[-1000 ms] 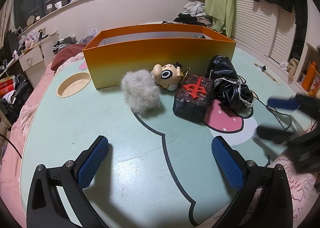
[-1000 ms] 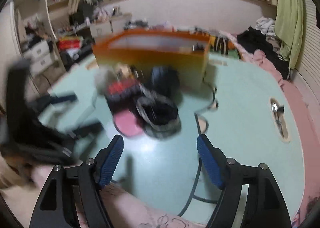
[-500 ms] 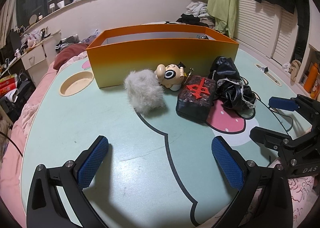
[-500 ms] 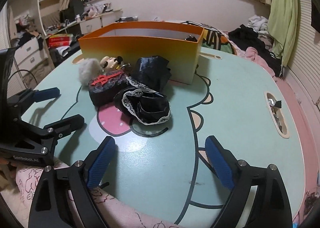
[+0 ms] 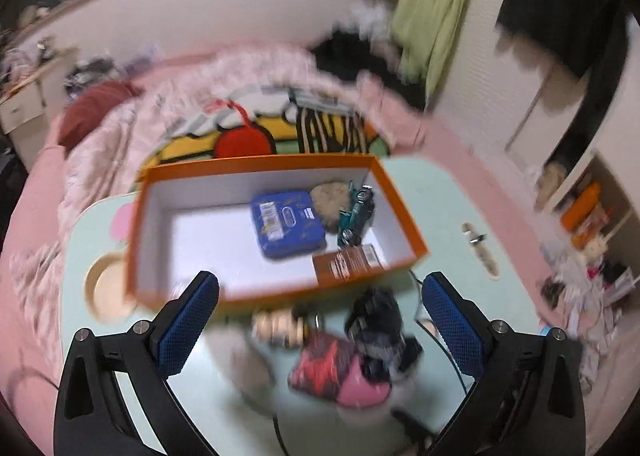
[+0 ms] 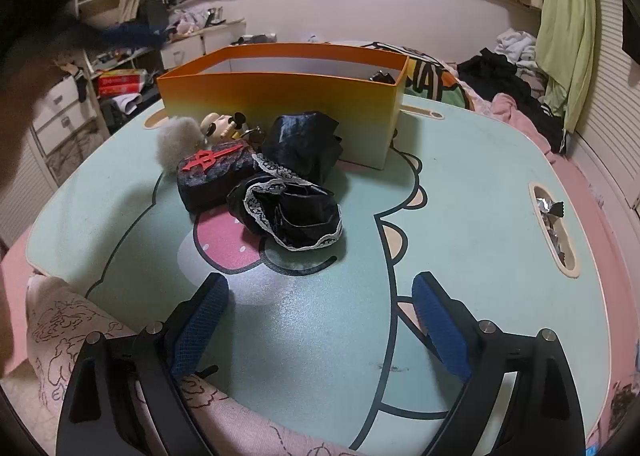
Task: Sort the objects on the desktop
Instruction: 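Grasp the blue Durex tin in the box with left gripper, set on table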
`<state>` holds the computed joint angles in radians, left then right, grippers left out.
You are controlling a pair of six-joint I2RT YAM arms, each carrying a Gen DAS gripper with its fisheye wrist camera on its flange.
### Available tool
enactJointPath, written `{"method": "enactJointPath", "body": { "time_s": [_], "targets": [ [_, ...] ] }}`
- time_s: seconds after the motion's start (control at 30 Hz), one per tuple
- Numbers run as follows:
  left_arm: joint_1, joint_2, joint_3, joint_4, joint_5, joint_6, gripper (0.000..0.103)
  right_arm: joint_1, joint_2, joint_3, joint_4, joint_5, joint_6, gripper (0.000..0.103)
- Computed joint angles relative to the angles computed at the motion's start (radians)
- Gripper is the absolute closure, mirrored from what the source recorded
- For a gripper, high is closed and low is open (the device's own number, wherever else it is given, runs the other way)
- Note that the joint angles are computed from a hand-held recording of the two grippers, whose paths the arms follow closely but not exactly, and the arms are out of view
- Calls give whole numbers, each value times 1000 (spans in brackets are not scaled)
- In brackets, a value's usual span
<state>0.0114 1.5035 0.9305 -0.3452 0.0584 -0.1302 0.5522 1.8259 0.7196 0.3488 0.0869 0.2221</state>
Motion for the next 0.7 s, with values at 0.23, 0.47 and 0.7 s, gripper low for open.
{"method": "enactJointPath", "body": {
  "time_s": [0.23, 0.47, 0.7],
  "targets": [
    [0, 559, 559, -303, -167, -136, 19, 2, 0, 1, -1, 4, 4, 10],
    [4, 674, 684, -388, -228, -171, 36, 4, 0, 4, -3, 7, 8, 10],
    [36, 551, 507, -239, -187, -113, 37, 7, 1, 5, -3, 13, 14, 10]
  ]
}}
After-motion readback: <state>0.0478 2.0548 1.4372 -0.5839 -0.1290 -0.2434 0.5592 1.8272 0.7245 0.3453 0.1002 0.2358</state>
